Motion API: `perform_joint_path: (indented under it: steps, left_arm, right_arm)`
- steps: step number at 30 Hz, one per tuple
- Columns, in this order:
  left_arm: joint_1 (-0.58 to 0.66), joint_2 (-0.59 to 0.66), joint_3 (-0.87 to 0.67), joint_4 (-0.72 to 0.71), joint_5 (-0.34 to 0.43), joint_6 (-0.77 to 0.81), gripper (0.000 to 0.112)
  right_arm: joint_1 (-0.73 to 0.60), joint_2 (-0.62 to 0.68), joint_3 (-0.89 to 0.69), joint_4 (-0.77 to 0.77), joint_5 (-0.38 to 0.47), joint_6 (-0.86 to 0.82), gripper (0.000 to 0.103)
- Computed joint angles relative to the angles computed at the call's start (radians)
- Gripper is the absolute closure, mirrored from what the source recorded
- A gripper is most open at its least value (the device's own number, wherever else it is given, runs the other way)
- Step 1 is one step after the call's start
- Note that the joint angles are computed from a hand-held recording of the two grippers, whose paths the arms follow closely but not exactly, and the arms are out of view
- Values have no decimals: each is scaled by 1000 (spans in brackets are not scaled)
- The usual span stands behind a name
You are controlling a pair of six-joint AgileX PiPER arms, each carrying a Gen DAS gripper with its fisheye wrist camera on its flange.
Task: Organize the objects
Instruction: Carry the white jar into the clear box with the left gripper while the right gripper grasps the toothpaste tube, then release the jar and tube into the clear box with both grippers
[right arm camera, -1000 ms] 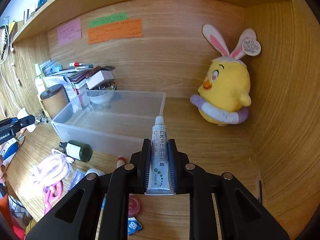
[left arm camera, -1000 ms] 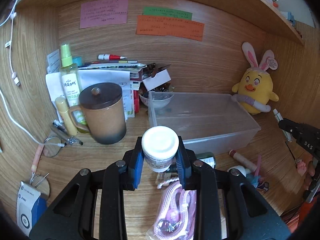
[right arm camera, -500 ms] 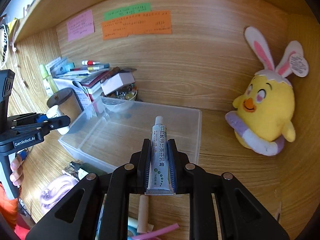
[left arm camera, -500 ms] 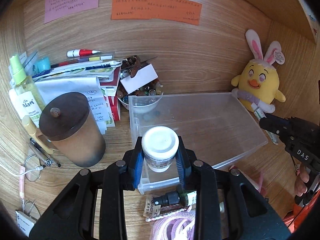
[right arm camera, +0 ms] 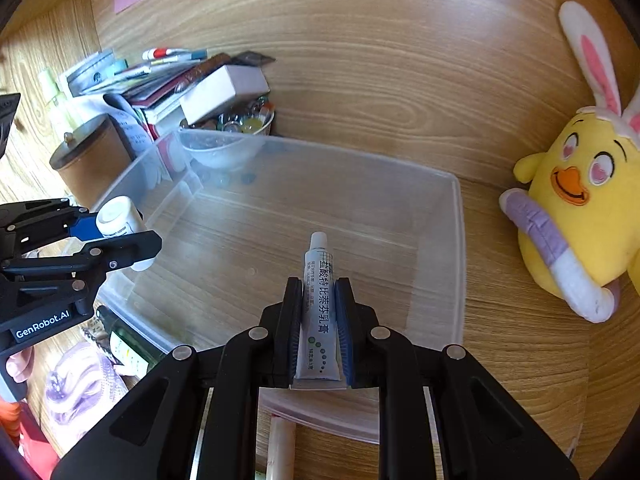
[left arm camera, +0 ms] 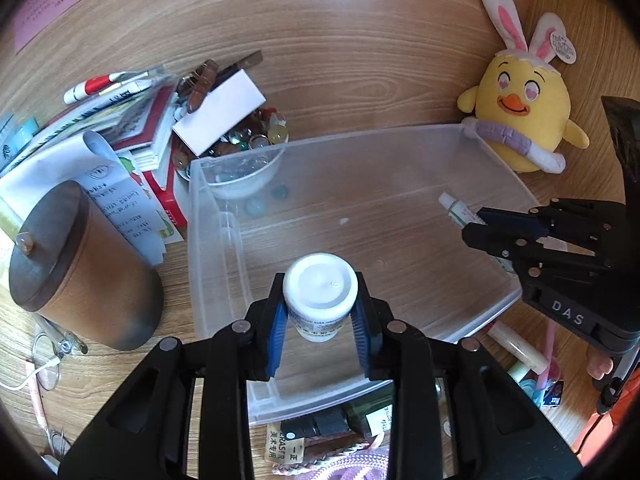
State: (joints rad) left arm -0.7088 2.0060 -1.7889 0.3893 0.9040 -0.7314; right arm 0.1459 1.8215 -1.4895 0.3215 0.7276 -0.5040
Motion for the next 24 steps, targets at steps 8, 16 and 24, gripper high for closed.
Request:
perform_joint_path:
  steps: [8, 16, 24]
  left_arm:
    - [-20, -41, 34, 34, -1, -21, 78]
    - [-94, -154, 155, 169, -24, -155, 47]
    - [-213, -267, 308, 334, 2, -334, 17]
  right_arm:
    - [18, 2, -10, -29, 12, 30, 88]
    - [-10, -116, 84, 24, -24, -30, 70]
    - [-81, -335, 294, 148, -90, -176, 49]
